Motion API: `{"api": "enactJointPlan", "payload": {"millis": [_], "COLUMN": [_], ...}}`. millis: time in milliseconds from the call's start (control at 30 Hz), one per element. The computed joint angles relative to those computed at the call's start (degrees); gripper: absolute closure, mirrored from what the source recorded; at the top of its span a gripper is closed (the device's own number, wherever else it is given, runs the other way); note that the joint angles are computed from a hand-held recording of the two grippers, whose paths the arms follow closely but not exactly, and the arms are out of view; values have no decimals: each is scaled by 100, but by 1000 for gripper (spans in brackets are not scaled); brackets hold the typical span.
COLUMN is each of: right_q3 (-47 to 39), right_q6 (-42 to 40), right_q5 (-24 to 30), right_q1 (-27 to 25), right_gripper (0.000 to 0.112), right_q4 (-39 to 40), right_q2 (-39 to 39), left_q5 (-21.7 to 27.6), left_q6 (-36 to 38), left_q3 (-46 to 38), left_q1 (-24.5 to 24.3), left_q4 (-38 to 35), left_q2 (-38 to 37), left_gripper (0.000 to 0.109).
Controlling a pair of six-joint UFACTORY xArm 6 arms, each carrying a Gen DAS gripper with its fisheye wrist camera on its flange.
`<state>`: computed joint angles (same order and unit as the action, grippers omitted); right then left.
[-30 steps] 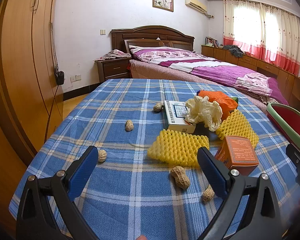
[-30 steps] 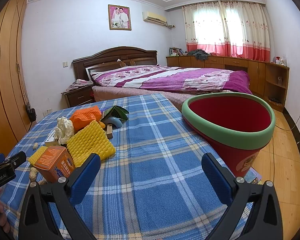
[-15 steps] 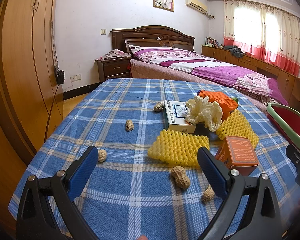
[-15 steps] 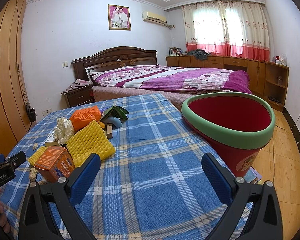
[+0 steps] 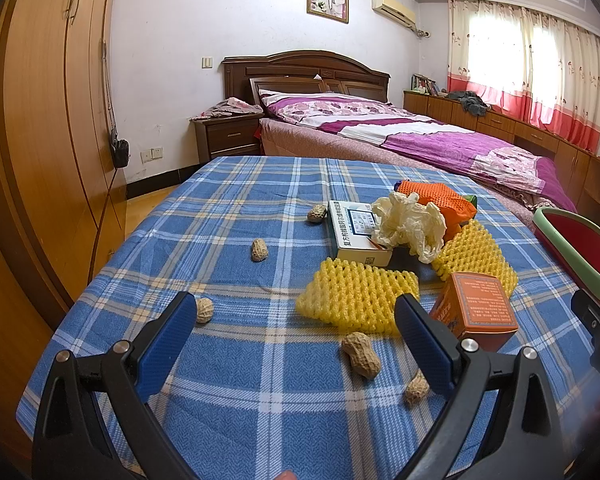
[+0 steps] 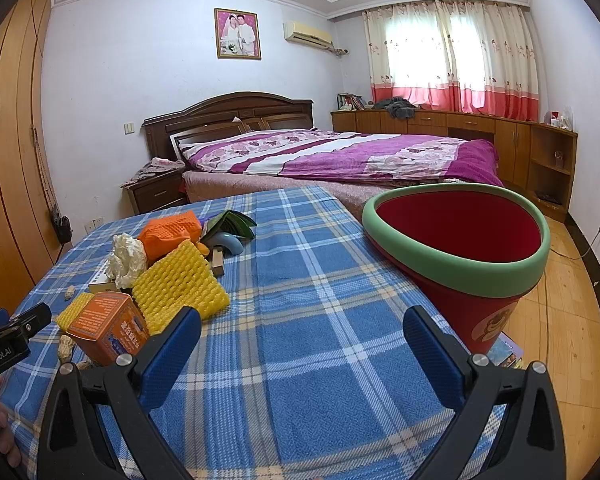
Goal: Collect trash
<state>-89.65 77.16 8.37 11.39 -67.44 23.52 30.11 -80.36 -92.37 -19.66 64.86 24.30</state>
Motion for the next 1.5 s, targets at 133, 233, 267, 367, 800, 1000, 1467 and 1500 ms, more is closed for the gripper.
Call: {"api": "enactJointPlan", "payload": {"millis": [133,233,267,367,800,1000,1467,1500], "right_q3": [-1,-3,-3,-4,-7,-2,-31,22], "right_q6": [-5,-14,-14,-20,-43,-57,93,29], "right_q5": [-1,-1,-1,-1,1,-7,111,87], "right_q1": [0,0,0,0,2,-2,16,-5], "right_gripper": [9,9,9,9,9,9,9,9], "right_q4": [6,16,16,23,51,63,-102,-15], "right_q2": [3,6,6,8,15,11,-11,-38], "left_q5": [-3,-4,-2,-5,-7,-14,-149,-162], "left_q6": [0,0,2,2,0,2,533,642], "left_q3": [0,0,0,0,1,1,-55,-98], "left_q1": [1,2,0,2,2,5,119,121], "left_q4": [-5,-5,-5,-8,-16,-25,-772,-898], "left_q2": [1,0,-1,0,0,0,4,24], "left_gripper": [10,10,10,10,10,10,10,10]}}
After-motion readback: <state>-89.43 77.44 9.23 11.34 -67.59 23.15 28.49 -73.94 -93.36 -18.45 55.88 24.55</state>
